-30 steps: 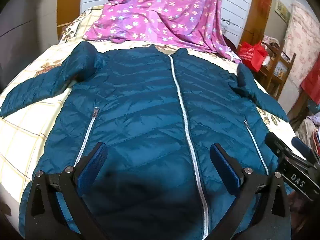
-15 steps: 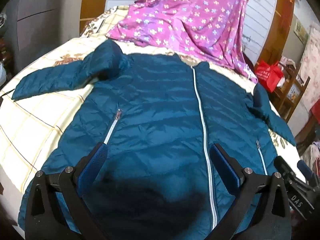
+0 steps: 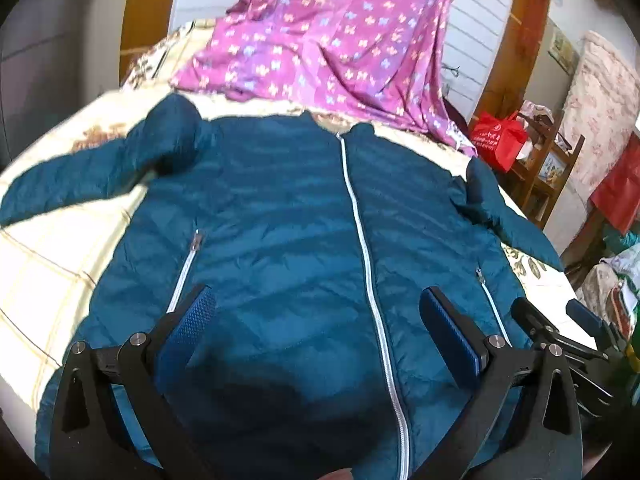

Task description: Fold large clothes

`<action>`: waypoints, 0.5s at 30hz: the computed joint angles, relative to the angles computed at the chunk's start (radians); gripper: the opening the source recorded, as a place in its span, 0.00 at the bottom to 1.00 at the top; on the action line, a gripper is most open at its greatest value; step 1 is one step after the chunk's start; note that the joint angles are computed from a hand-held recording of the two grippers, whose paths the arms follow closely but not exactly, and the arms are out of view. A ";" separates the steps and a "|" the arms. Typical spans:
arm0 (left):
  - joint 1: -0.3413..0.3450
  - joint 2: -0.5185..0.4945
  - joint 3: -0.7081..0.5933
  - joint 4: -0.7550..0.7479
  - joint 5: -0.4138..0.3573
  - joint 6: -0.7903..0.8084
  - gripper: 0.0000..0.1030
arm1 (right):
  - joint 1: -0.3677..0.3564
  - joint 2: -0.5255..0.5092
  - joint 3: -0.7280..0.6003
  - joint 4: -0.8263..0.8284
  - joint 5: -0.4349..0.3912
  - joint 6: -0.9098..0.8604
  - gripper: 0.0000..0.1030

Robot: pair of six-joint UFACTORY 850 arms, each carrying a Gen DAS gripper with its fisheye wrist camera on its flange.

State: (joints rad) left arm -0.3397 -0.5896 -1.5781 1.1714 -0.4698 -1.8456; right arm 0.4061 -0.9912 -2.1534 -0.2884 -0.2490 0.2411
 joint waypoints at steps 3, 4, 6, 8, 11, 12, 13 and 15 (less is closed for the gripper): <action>-0.001 -0.008 -0.014 -0.051 -0.031 0.041 1.00 | 0.001 0.003 0.002 -0.038 -0.015 0.027 1.00; -0.004 -0.011 -0.019 -0.056 -0.053 0.047 1.00 | 0.001 0.005 0.003 -0.036 -0.017 0.025 1.00; -0.005 -0.011 -0.016 -0.056 -0.065 0.045 1.00 | 0.000 0.001 -0.002 -0.011 -0.015 0.007 1.00; -0.001 -0.005 0.000 -0.022 -0.025 0.024 1.00 | 0.001 0.003 0.000 -0.019 -0.020 0.015 1.00; -0.003 -0.014 -0.010 -0.040 -0.028 0.054 1.00 | 0.001 0.002 -0.004 -0.019 -0.031 0.019 1.00; -0.002 -0.018 -0.015 -0.057 -0.030 0.068 1.00 | 0.002 0.000 -0.009 -0.007 -0.038 0.011 1.00; 0.001 -0.021 -0.019 -0.079 -0.027 0.084 1.00 | 0.002 0.000 -0.008 -0.008 -0.039 0.011 1.00; 0.010 -0.020 -0.014 -0.113 -0.003 0.100 1.00 | 0.002 -0.001 -0.011 -0.010 -0.042 0.010 1.00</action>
State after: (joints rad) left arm -0.3300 -0.6097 -1.5924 1.0585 -0.4731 -1.7459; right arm 0.4086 -0.9926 -2.1643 -0.2979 -0.2905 0.2513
